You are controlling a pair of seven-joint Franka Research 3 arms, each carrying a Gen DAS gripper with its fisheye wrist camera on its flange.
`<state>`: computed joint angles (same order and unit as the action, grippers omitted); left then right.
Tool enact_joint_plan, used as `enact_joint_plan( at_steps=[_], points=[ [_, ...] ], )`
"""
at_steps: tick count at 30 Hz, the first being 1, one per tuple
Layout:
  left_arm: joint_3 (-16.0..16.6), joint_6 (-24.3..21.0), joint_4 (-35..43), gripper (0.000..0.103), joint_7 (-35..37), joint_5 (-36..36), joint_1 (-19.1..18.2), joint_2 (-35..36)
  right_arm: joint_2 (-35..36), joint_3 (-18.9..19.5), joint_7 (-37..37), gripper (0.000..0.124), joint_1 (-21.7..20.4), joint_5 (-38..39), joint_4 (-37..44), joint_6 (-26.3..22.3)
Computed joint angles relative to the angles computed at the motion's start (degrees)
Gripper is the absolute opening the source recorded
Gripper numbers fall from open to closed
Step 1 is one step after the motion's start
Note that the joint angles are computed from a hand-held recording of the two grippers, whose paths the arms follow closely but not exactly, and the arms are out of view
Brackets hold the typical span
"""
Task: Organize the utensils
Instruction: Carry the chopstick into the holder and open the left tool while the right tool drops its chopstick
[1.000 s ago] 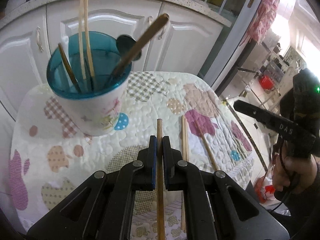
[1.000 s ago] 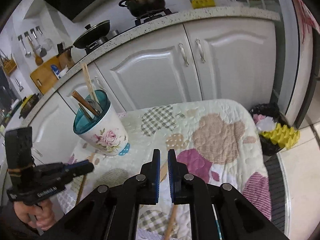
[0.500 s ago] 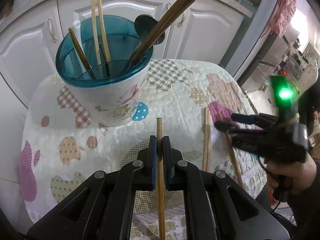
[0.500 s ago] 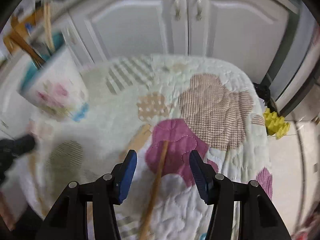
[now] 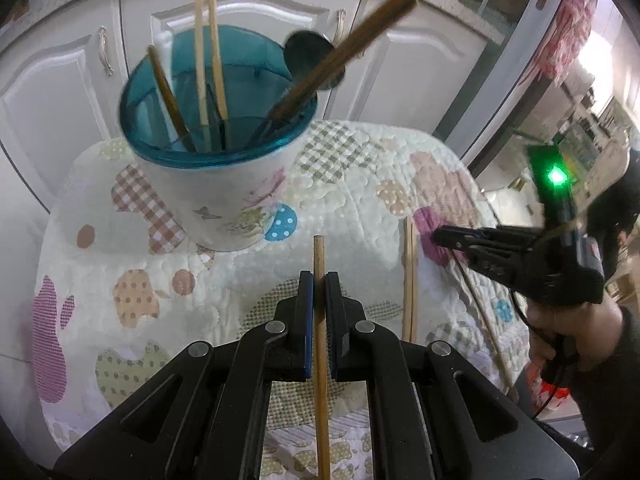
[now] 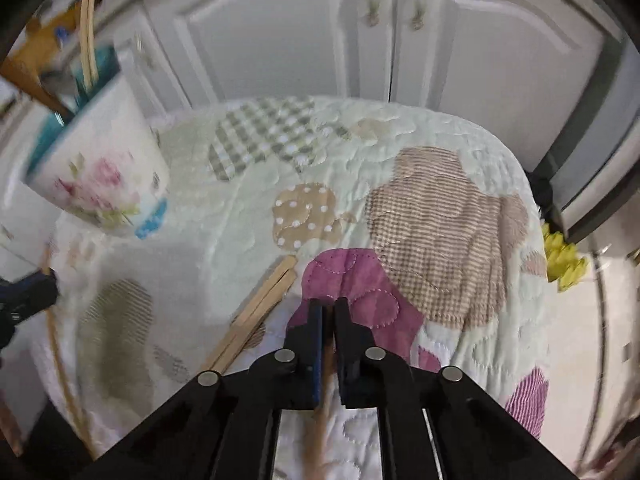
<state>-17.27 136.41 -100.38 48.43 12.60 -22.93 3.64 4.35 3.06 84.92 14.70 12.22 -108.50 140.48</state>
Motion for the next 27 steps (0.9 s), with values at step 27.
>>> enact_joint_plan(
  at_steps=[27],
  points=[
    [1.0,4.4,-2.8,0.004,3.2,-3.5,2.9,-10.4,-18.6,-0.9,-20.7,0.004,5.1,26.1,-5.6,11.2]
  ],
)
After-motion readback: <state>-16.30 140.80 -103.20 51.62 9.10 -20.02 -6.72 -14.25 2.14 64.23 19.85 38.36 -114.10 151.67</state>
